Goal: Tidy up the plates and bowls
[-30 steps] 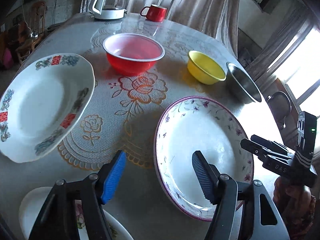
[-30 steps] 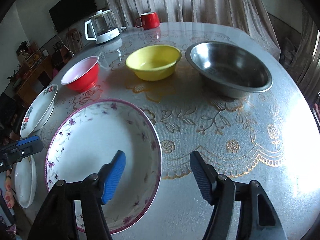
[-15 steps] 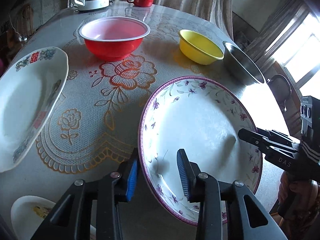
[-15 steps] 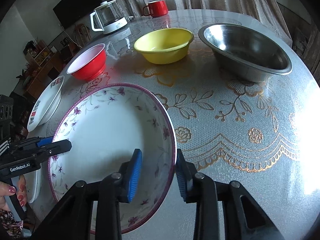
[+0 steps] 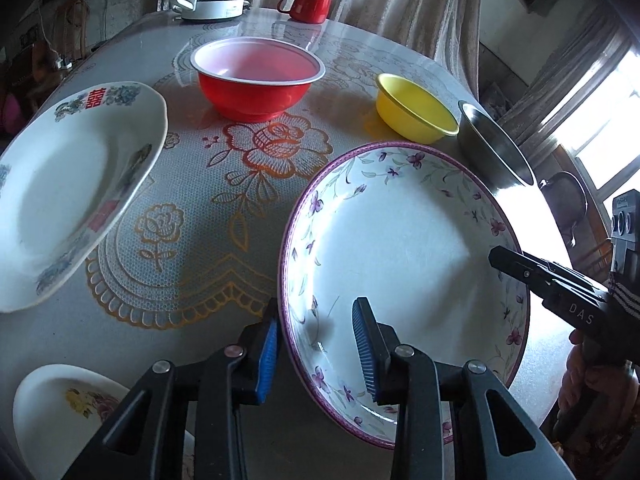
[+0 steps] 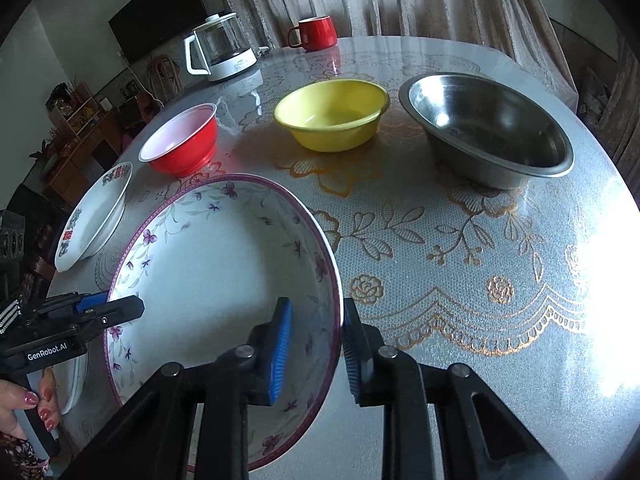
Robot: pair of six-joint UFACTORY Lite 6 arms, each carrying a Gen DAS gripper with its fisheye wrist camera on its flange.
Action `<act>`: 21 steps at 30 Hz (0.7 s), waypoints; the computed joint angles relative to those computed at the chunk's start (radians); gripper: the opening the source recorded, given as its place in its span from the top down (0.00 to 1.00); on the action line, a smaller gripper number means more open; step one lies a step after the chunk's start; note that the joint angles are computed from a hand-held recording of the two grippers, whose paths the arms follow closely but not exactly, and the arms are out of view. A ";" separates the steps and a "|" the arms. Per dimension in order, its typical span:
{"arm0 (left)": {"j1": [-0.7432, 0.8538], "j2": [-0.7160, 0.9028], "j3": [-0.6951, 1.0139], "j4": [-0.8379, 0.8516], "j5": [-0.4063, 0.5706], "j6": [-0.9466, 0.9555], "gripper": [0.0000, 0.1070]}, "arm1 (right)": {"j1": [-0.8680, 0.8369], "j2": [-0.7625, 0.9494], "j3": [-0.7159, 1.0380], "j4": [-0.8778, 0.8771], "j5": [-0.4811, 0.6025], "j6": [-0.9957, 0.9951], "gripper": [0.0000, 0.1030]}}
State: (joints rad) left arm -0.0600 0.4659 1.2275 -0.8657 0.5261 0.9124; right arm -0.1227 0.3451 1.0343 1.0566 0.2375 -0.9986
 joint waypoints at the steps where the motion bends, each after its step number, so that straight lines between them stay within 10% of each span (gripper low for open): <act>1: 0.006 0.003 0.005 -0.006 0.000 -0.003 0.67 | 0.001 0.013 0.020 0.002 0.005 0.006 0.77; 9: 0.024 -0.019 0.009 0.012 0.025 -0.059 0.68 | 0.012 0.075 0.120 -0.082 0.055 0.129 0.77; 21: -0.039 -0.270 -0.281 -0.088 0.022 0.028 0.65 | -0.155 -0.155 -0.188 0.074 0.154 -0.069 0.77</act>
State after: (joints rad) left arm -0.0988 0.1956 0.9466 -0.9533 0.5483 0.9402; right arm -0.2775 0.1901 0.8461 1.1310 0.3913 -1.0672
